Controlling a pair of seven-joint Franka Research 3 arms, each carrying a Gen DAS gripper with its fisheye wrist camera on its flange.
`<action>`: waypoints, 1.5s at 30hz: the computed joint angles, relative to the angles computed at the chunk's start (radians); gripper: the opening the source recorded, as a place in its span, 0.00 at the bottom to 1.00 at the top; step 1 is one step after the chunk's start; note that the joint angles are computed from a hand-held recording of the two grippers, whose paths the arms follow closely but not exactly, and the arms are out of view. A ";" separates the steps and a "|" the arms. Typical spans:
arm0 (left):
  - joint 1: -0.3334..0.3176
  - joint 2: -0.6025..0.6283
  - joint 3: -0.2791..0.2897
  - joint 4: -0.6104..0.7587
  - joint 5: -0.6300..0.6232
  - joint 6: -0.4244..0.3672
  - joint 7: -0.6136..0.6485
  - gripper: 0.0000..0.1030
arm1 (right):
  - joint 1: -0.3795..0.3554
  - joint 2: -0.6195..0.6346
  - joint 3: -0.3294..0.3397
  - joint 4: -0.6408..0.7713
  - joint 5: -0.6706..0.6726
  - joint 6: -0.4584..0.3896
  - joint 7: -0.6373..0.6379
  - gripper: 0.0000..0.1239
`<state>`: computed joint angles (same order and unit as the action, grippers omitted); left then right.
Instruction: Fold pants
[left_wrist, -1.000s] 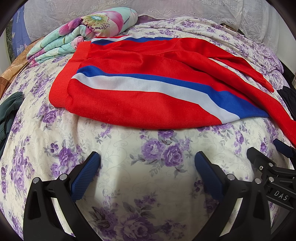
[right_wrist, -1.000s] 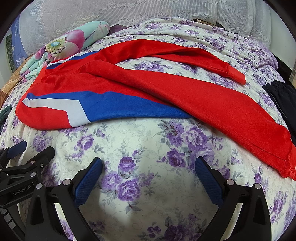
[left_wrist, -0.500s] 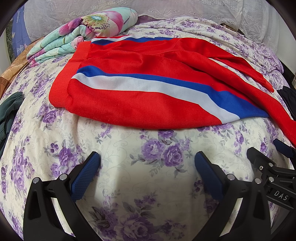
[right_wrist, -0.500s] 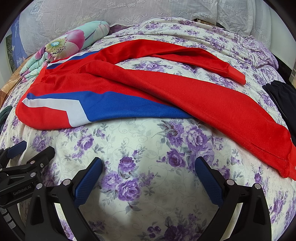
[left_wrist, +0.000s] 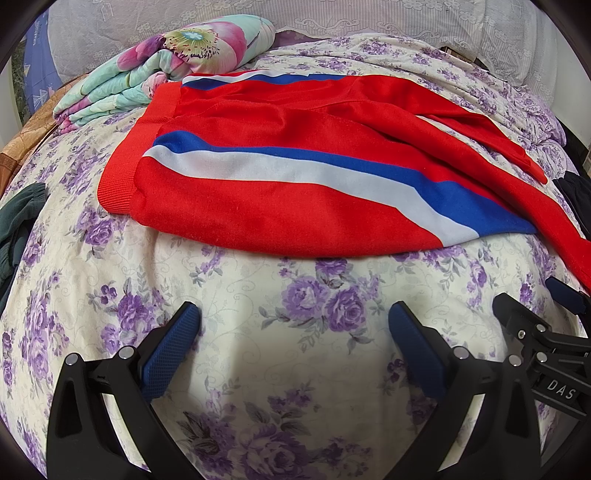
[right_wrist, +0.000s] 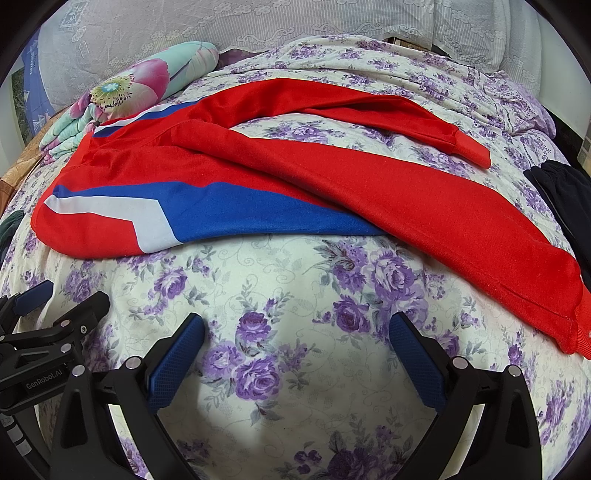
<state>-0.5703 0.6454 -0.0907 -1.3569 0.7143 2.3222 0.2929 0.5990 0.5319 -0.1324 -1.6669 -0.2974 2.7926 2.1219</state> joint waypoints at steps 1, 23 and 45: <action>0.000 0.000 0.000 0.000 0.000 0.000 0.000 0.96 | 0.000 0.000 0.000 0.000 0.000 0.000 0.000 0.80; 0.000 0.000 0.000 0.000 0.000 0.000 0.000 0.96 | 0.001 0.000 -0.001 0.000 0.002 0.000 -0.001 0.80; 0.031 -0.045 -0.011 -0.068 -0.018 0.064 0.034 0.96 | -0.151 -0.038 0.158 -0.077 0.185 0.110 -0.219 0.80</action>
<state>-0.5395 0.6000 -0.1019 -1.4251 0.6967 2.3864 0.3268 0.4475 0.4943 0.0255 -1.7440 -0.1128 2.9025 1.9030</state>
